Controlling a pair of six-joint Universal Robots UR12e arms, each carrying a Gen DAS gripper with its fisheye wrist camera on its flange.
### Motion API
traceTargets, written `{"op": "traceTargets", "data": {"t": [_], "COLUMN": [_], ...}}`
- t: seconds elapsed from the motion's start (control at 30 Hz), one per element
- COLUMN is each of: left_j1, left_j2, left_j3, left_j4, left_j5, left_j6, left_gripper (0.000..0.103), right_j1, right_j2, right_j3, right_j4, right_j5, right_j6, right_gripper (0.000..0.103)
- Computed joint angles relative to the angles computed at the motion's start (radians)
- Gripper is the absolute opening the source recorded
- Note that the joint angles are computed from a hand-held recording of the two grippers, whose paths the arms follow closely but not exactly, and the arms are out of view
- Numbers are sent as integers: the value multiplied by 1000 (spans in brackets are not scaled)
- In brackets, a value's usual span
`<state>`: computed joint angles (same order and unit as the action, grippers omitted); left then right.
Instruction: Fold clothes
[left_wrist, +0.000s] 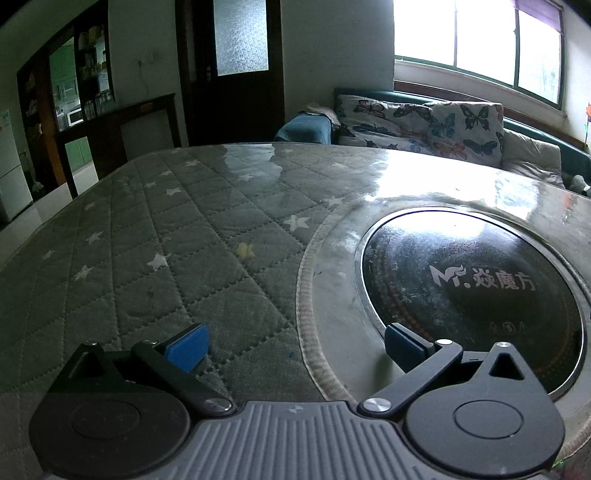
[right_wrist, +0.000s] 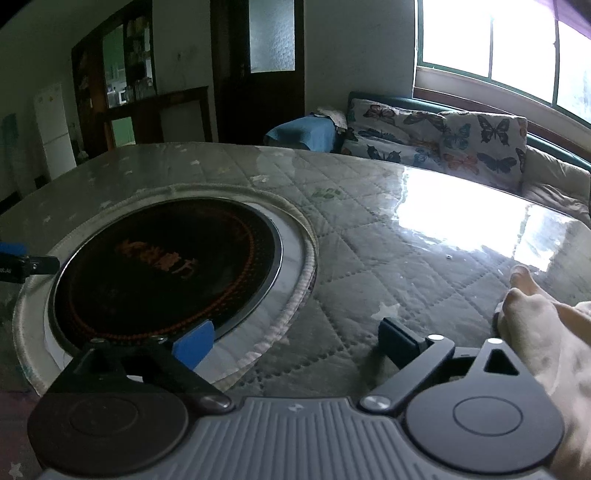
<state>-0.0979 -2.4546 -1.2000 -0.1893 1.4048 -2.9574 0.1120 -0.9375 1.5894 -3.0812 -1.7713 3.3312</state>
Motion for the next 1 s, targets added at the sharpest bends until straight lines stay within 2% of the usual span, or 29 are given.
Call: {"op": "traceTargets", "data": {"t": [0.23, 1.0], "left_j1": [-2, -1], "left_j2": [-6, -6], "left_j3": [9, 11], "left_j4": [-4, -6], "left_j5": [2, 0], "left_j6": [-1, -1], "left_gripper": [103, 103], "right_j1": [3, 10], "right_j2": [6, 12], "right_j3": [-13, -22], "right_j4": [24, 41], "right_j5": [-7, -29], "right_j6": [-18, -39], "right_gripper": [103, 103]}}
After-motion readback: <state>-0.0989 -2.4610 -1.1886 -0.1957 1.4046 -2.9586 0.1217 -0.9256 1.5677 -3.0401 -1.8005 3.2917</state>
